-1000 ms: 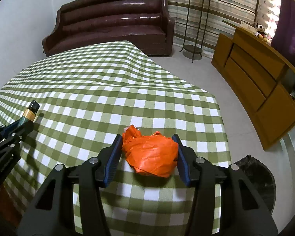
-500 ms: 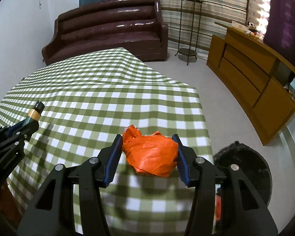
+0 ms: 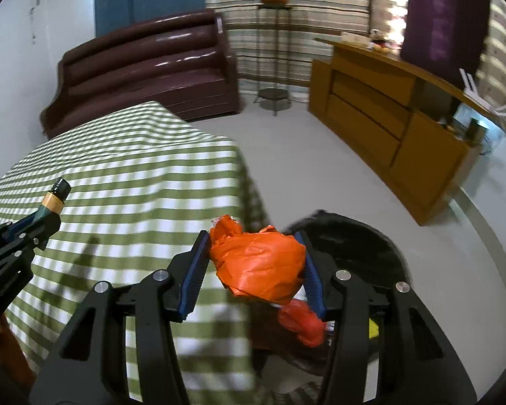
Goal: Collect trash
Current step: 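Carry the green can and orange bag over the bin and release both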
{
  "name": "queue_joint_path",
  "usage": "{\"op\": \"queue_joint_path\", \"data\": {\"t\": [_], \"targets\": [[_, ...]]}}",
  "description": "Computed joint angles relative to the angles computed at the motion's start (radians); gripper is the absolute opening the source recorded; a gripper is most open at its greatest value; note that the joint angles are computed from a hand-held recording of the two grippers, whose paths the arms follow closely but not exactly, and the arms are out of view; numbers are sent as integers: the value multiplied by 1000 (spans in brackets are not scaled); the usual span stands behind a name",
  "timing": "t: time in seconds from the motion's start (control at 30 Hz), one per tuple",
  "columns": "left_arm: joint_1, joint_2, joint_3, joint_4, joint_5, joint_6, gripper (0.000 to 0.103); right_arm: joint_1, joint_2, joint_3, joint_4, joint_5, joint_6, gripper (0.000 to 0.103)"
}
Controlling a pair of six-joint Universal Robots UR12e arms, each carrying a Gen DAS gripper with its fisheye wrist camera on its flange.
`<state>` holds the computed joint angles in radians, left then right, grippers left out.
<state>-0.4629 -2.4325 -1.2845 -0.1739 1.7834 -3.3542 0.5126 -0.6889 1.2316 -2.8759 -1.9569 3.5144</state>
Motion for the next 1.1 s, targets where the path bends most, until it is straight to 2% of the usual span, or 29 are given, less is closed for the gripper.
{"op": "queue_joint_path", "data": {"t": [0.2, 0.53, 1.03, 1.1], "targets": [[-29, -36, 62, -6, -47, 43, 25, -20, -46, 92, -31, -55, 54, 50], [-71, -103, 185, -54, -99, 113, 25, -50, -81, 169, -65, -85, 102, 50], [-103, -204, 364, -136, -109, 168, 25, -82, -77, 186, -85, -77, 138, 50], [-105, -212, 378, -142, -103, 169, 29, -86, -75, 184, -87, -72, 140, 51]]}}
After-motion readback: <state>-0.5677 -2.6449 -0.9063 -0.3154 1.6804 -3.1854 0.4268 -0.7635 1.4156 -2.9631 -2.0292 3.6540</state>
